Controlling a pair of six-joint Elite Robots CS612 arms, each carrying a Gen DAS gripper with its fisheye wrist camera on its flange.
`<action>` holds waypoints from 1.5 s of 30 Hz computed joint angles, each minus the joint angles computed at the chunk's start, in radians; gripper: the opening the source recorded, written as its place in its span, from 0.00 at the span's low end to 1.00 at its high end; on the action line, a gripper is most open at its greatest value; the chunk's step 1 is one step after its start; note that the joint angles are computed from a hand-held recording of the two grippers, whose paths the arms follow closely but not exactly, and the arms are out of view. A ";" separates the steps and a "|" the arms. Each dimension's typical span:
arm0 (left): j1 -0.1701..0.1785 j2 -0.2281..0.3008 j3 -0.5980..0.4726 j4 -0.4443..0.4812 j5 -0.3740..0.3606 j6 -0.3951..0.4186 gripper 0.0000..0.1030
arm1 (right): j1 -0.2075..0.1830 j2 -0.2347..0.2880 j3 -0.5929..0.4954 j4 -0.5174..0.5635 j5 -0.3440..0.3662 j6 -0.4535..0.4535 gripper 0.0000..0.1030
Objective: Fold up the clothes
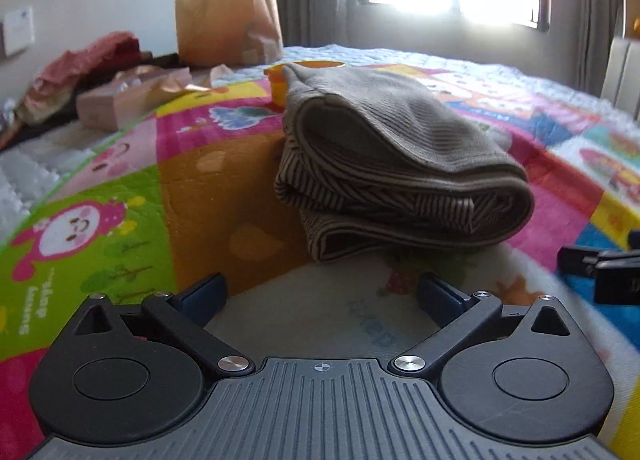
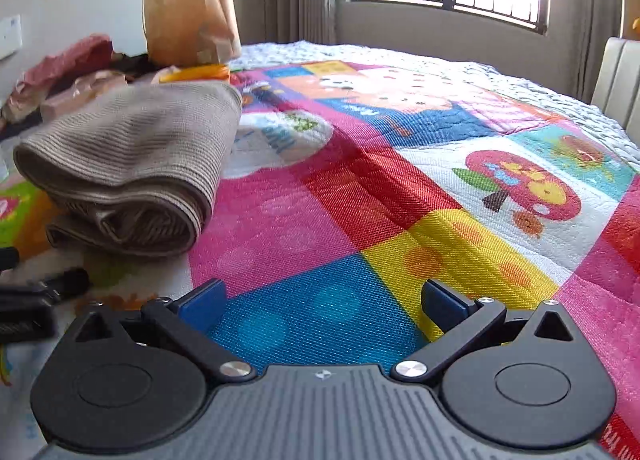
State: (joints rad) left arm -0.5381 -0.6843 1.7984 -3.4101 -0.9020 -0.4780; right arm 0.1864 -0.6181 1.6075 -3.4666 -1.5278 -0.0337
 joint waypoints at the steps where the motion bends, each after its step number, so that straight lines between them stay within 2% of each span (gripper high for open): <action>1: -0.002 0.000 0.000 0.004 0.008 0.002 1.00 | 0.003 0.002 -0.001 0.002 -0.011 -0.009 1.00; 7: 0.020 -0.002 0.012 -0.043 -0.066 -0.032 1.00 | 0.002 0.003 -0.001 0.000 -0.007 -0.004 1.00; 12: 0.008 0.005 0.008 -0.041 -0.029 -0.014 1.00 | 0.010 0.006 -0.002 -0.014 -0.034 -0.032 1.00; 17: 0.008 0.007 0.015 -0.072 -0.040 -0.020 1.00 | 0.014 0.006 0.005 -0.032 -0.039 -0.063 1.00; 22: 0.006 0.013 0.015 -0.093 -0.033 -0.012 1.00 | 0.003 0.003 0.006 -0.015 -0.001 -0.029 1.00; 45: 0.009 0.007 0.017 -0.073 -0.045 -0.011 1.00 | 0.008 0.003 0.004 -0.012 -0.012 -0.036 1.00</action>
State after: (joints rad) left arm -0.5286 -0.6777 1.8153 -3.4827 -0.9470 -0.4889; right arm 0.1940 -0.6147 1.6118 -3.4791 -1.5393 -0.0692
